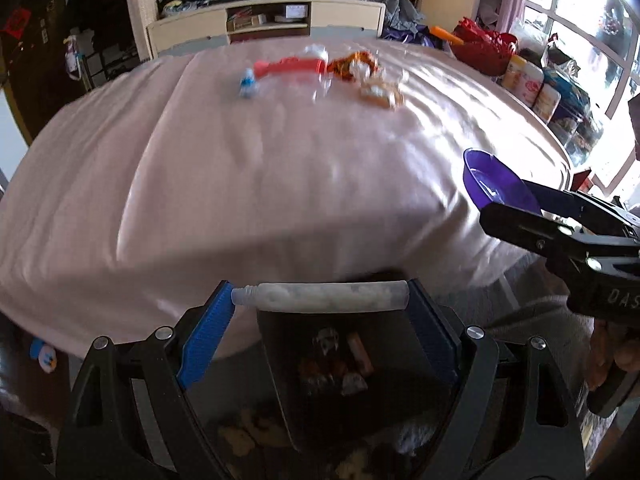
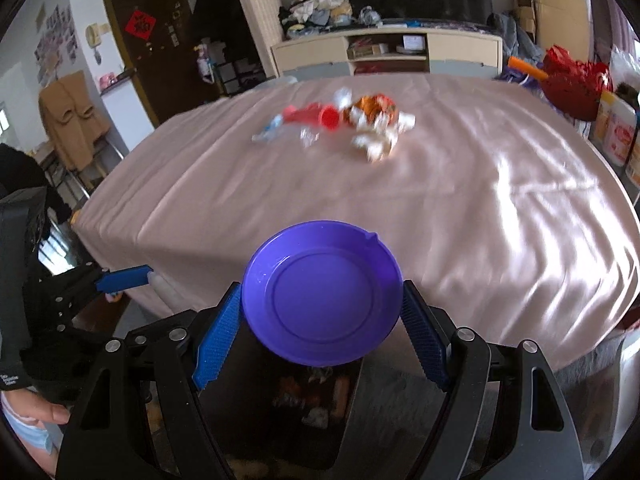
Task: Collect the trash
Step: 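Carry the purple bowl and white tube over the black bin and open both tools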
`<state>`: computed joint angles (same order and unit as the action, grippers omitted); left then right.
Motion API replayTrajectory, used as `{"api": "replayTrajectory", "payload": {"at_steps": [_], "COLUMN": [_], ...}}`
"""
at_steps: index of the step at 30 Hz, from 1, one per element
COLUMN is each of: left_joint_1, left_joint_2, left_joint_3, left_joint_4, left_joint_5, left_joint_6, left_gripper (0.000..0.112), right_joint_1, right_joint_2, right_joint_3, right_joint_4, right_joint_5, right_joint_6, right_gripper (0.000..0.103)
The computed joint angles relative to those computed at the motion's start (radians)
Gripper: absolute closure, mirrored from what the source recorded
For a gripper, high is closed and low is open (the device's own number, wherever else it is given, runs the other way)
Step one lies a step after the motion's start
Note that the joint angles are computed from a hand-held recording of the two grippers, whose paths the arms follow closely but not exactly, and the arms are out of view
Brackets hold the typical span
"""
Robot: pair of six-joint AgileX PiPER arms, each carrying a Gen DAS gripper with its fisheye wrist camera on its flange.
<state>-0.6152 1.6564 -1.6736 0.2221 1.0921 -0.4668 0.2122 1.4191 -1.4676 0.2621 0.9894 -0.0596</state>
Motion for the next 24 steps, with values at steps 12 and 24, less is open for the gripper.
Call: {"api": "replayTrajectory", "payload": {"at_steps": [12,24], "left_joint_1": [-0.003,-0.006], "left_joint_2": [-0.099,-0.070], "left_joint_3": [0.356,0.436], "left_joint_4": [-0.091,-0.154], "left_joint_5": [-0.133,-0.177], "left_joint_6": [-0.075,-0.047], "left_gripper": [0.031,0.031], "right_joint_1": [0.055,0.083], "right_joint_2": [-0.033,0.008], "right_joint_3": [0.210,0.265], "right_joint_4": [-0.007,0.006], "right_joint_5": [-0.060,-0.069], "right_joint_6": [0.063,0.080], "right_gripper": [0.025,0.023]}}
